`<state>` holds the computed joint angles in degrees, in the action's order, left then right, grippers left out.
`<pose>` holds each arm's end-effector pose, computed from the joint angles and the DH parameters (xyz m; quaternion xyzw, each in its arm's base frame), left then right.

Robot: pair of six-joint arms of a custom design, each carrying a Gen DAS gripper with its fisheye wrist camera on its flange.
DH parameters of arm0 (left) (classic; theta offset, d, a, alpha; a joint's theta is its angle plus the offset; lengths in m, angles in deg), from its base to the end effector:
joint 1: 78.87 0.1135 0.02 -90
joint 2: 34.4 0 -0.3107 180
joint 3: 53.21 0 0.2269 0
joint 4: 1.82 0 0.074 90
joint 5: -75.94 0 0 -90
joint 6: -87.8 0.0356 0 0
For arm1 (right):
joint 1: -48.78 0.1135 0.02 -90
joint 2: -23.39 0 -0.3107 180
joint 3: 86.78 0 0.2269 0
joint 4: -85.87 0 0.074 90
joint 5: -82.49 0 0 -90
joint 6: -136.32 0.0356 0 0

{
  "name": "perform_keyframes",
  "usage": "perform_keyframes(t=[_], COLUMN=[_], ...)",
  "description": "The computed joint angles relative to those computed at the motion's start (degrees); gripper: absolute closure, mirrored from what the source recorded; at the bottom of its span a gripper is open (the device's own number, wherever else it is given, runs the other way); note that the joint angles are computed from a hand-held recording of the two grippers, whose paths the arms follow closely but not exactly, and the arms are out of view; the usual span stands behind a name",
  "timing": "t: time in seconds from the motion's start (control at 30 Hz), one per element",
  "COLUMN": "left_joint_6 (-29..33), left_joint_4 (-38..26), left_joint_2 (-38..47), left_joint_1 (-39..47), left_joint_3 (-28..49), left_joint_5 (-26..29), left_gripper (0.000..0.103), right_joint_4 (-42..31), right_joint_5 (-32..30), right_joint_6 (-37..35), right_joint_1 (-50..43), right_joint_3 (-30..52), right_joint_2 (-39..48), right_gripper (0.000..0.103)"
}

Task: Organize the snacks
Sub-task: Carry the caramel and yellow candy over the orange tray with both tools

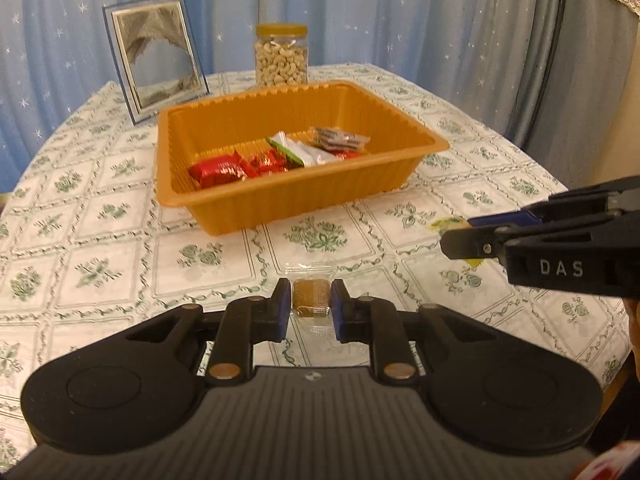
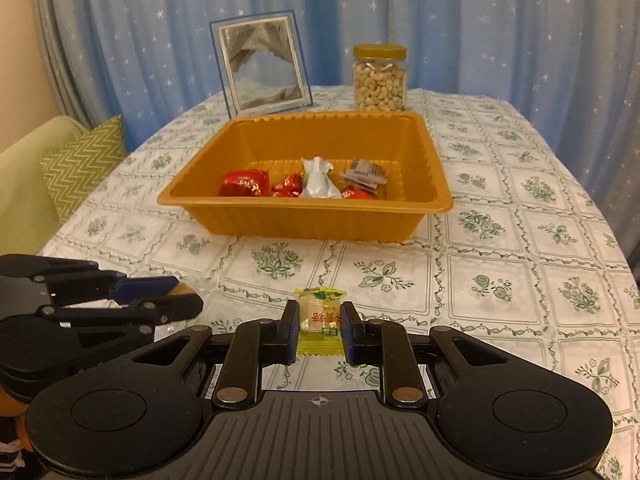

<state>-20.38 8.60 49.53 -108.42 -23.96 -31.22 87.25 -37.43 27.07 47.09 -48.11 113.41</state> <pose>0.1754 -0.0874 0.1619 0.0326 0.9123 -0.0298 0.4071 0.2297 0.0110 0.1667 -0.2259 0.8836 0.1784 0.3692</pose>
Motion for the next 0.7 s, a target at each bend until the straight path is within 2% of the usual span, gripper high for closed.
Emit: perform_keyframes(t=[0.43, 0.7], left_joint_6=[-2.85, -0.65], left_joint_4=[-11.88, -14.76], left_joint_2=[-10.44, -14.99], left_joint_1=[-4.16, -0.95], left_joint_3=[4.03, 7.09], left_joint_5=[-5.09, -2.76], left_gripper=[0.084, 0.084], right_joint_4=[-3.4, -5.95], right_joint_5=[-2.33, -5.11], right_joint_6=[0.9, 3.68], right_joint_1=[-1.34, -2.4], right_joint_3=[-0.96, 2.87], right_joint_2=[-7.5, -9.28], right_gripper=[0.081, 0.081])
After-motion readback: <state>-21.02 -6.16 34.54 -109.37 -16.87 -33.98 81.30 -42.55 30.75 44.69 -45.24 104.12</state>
